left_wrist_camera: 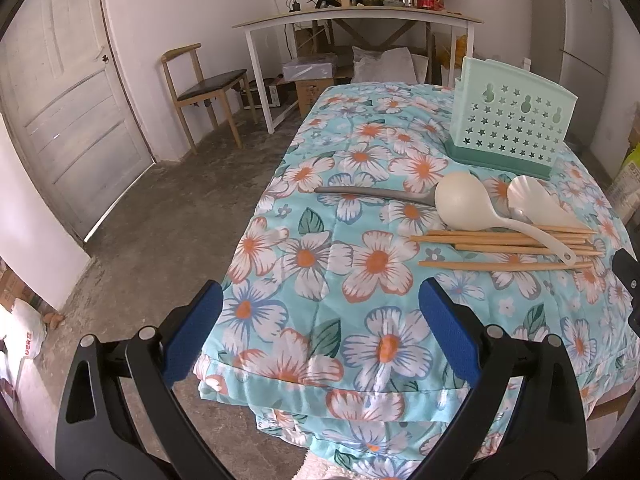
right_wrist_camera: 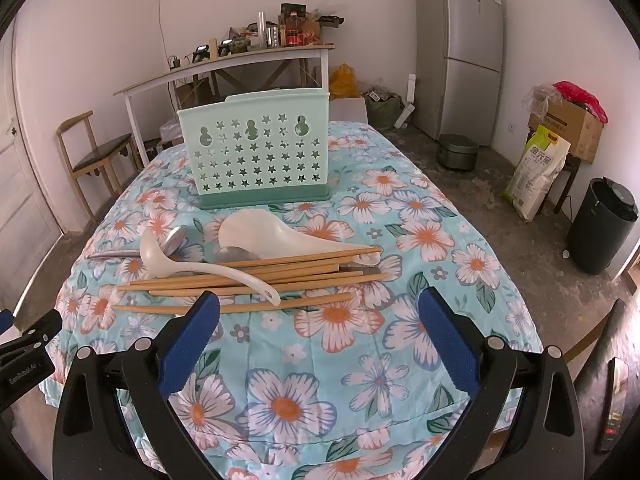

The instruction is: Organize utensils

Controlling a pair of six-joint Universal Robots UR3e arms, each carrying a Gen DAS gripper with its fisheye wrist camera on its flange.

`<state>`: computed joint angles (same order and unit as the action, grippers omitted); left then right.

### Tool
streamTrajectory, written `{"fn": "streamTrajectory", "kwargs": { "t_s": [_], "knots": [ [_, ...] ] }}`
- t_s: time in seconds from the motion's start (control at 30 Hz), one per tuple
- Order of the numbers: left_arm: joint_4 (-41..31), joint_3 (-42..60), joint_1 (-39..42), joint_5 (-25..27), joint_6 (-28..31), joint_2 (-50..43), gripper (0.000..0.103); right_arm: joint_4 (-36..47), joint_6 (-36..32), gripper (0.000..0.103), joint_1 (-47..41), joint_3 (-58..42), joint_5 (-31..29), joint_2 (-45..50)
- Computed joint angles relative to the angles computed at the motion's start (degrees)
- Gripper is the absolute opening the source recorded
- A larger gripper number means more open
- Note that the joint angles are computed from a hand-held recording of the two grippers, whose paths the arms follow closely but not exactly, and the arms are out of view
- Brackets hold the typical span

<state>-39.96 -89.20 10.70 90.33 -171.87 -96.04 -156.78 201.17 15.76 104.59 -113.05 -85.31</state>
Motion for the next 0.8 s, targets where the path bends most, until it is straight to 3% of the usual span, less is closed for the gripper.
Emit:
{"fn": "streamTrajectory", "kwargs": {
  "t_s": [0.8],
  "knots": [
    [-0.88,0.81,0.06,-0.09,-0.02,-0.11,0.095,0.24,-0.12,0.097,0.36,-0.36,-0.34,0.11]
  ]
}}
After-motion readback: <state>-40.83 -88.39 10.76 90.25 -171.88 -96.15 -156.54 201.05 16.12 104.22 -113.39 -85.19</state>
